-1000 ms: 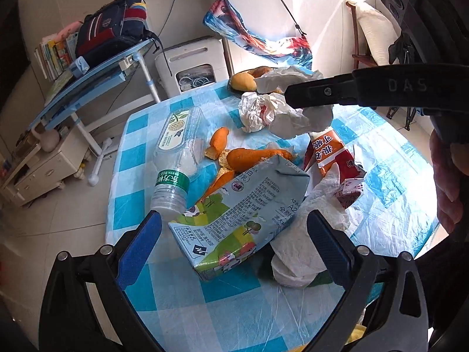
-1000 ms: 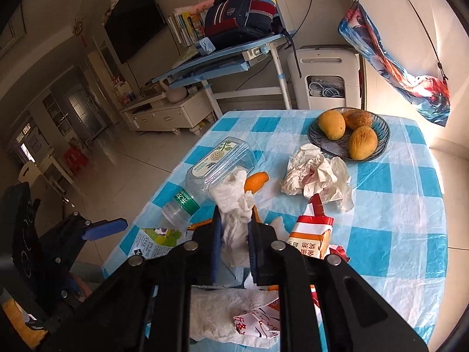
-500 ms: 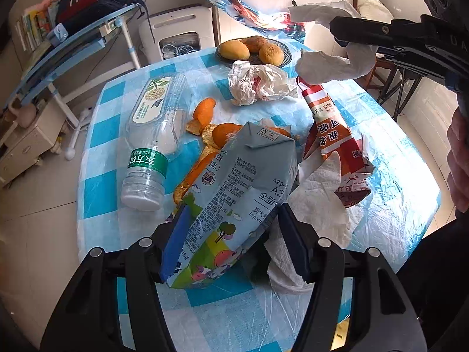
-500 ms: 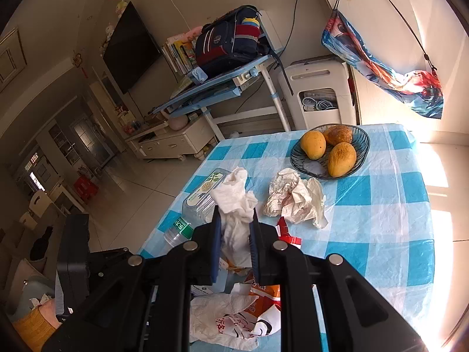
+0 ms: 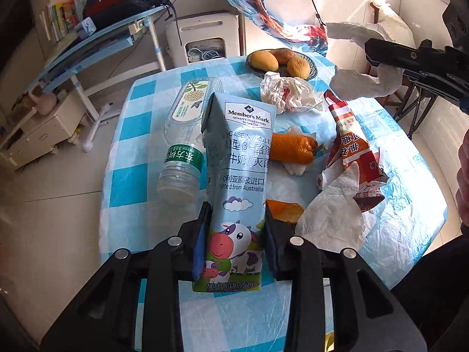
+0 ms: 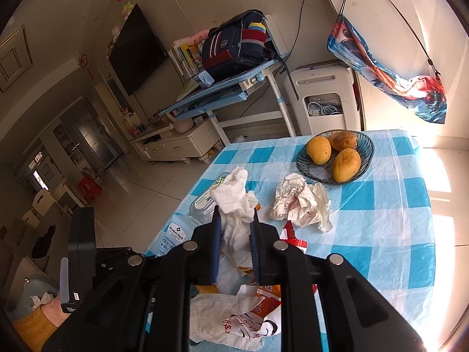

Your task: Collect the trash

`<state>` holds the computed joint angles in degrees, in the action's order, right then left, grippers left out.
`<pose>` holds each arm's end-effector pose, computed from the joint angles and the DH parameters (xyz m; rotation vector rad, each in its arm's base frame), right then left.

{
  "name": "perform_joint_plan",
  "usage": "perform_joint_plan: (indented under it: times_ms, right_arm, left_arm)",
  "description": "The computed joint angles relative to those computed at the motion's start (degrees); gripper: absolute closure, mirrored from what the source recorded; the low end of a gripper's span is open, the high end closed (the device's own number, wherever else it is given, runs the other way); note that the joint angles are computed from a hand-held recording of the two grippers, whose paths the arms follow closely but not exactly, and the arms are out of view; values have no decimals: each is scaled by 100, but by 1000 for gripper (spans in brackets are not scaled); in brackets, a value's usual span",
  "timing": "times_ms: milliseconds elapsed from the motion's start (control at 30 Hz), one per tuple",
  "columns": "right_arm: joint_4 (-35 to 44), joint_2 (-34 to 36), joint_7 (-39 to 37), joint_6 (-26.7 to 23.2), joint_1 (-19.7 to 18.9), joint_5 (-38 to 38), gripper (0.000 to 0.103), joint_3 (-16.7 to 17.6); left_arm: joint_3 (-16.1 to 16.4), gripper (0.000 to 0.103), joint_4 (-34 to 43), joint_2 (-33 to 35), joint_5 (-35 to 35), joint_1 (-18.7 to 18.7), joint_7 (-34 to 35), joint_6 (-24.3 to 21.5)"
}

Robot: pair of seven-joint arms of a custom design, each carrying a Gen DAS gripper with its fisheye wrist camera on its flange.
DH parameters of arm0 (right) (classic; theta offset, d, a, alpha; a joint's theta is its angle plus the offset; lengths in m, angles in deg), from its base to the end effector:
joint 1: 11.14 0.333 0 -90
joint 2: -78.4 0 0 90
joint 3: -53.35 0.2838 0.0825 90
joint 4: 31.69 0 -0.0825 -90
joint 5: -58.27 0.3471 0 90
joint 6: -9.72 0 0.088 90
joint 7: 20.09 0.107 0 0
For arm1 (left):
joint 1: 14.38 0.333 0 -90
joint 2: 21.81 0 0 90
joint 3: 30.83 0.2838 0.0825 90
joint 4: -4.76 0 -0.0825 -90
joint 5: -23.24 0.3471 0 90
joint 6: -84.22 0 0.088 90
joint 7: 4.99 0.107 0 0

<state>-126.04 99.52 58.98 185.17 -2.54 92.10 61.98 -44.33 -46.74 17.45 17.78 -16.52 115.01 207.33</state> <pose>0.6460 0.1375 0.5036 -1.4004 1.5688 -0.4354 0.7089 -0.1312 0.5434 -1.1823 2.4512 -0.7475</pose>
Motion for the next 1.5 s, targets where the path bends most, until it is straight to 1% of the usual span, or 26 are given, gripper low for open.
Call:
perform_joint_plan:
  times_ms: [100, 167, 233, 300, 400, 467, 533, 600, 633, 767, 833, 867, 900, 933, 967, 1033, 1100, 1133, 1167, 1200, 1233, 1300, 1367, 1433, 1467, 1500]
  right_arm:
    - [-137, -100, -66, 64, 17, 19, 84, 52]
    - [-249, -190, -228, 77, -68, 167, 84, 207]
    - [-425, -337, -535, 100, -212, 514, 84, 459]
    - [-641, -547, -852, 108, -265, 904, 84, 640]
    - [-913, -839, -1542, -18, -333, 1708, 84, 916]
    - [-1192, -1043, -1890, -186, -289, 2223, 83, 1016]
    - [-1516, -1234, -1983, -441, -134, 2486, 83, 1013]
    - [-1817, -1372, -1742, -730, 114, 2261, 83, 899]
    - [-1948, -1417, -1540, -888, 254, 2027, 82, 825]
    - [-2265, -1427, -373, -1637, 844, 619, 80, 445]
    - [-2285, -1359, 348, -1948, 1181, -406, 73, 179]
    - [-2270, -1325, 688, -2056, 1326, -890, 67, 61]
    - [-2234, -1288, 932, -2184, 1419, -1233, 57, -22]
    - [-2226, -1272, 1137, -2245, 1484, -1486, 51, -85]
    - [-2260, -1287, 1422, -2224, 1550, -1787, 44, -164]
    - [-2431, -1393, 1794, -1997, 1562, -2012, 42, -247]
    - [-2725, -1609, 2289, -1550, 1541, -2208, 37, -331]
    - [-2911, -1732, 2531, -1241, 1514, -2282, 36, -358]
    - [-3059, -1838, 2596, -959, 1460, -2168, 35, -345]
    - [-3182, -1921, 2407, -688, 1396, -1779, 34, -289]
    - [-3303, -2014, 2387, -450, 1355, -1592, 34, -275]
    - [-3463, -2131, 2132, -101, 1333, -1040, 33, -218]
    - [-3510, -2179, 1575, 131, 1392, -154, 33, -169]
    - [-3498, -2238, 990, 282, 1485, 657, 33, -148]
    - [-3501, -2260, 896, 367, 1517, 789, 33, -136]
    - [-3542, -2267, 1009, 507, 1543, 694, 33, -95]
  left_arm:
    - [-89, 71, -796, -508, -293, 244, 17, 394]
    - [-129, 71, -1257, -815, -515, 399, 41, 625]
    - [-186, 71, -1548, -1039, -835, 586, 84, 690]
    - [-198, 71, -1853, -1278, -1131, 735, 116, 761]
    - [-161, 71, -2530, -1769, -1572, 933, 233, 955]
    - [-107, 71, -2969, -2098, -1853, 1018, 367, 1053]
    - [-26, 71, -3400, -2415, -2131, 1073, 545, 1120]
    - [73, 71, -3753, -2685, -2364, 1074, 705, 1143]
    - [124, 71, -3940, -2825, -2477, 1064, 800, 1152]
    - [369, 71, -4716, -3384, -2807, 941, 1122, 1185]
    - [498, 71, -5116, -3659, -2896, 853, 1226, 1151]
    - [565, 71, -5256, -3757, -2910, 806, 1250, 1090]
    - [625, 71, -5477, -3900, -2917, 759, 1301, 1056]
    - [684, 71, -5665, -4020, -2888, 707, 1323, 1031]
    - [745, 71, -5855, -4133, -2847, 661, 1337, 993]
    - [849, 71, -6197, -4332, -2698, 575, 1323, 900]
    - [936, 71, -6498, -4478, -2499, 504, 1256, 765]
    - [969, 71, -6637, -4540, -2381, 474, 1215, 654]
    - [993, 71, -6737, -4586, -2252, 442, 1180, 507]
    - [999, 71, -6850, -4636, -2112, 403, 1148, 369]
    - [1007, 71, -6989, -4704, -1987, 370, 1123, 265]
    - [989, 71, -7211, -4812, -1703, 281, 1091, 51]
    - [942, 67, -7410, -4894, -1358, 194, 1015, 32]
    - [945, 66, -7584, -4934, -1123, 150, 849, 117]
    - [959, 66, -7614, -4891, -993, 156, 716, 103]
    - [971, 66, -7595, -4829, -835, 181, 532, 70]
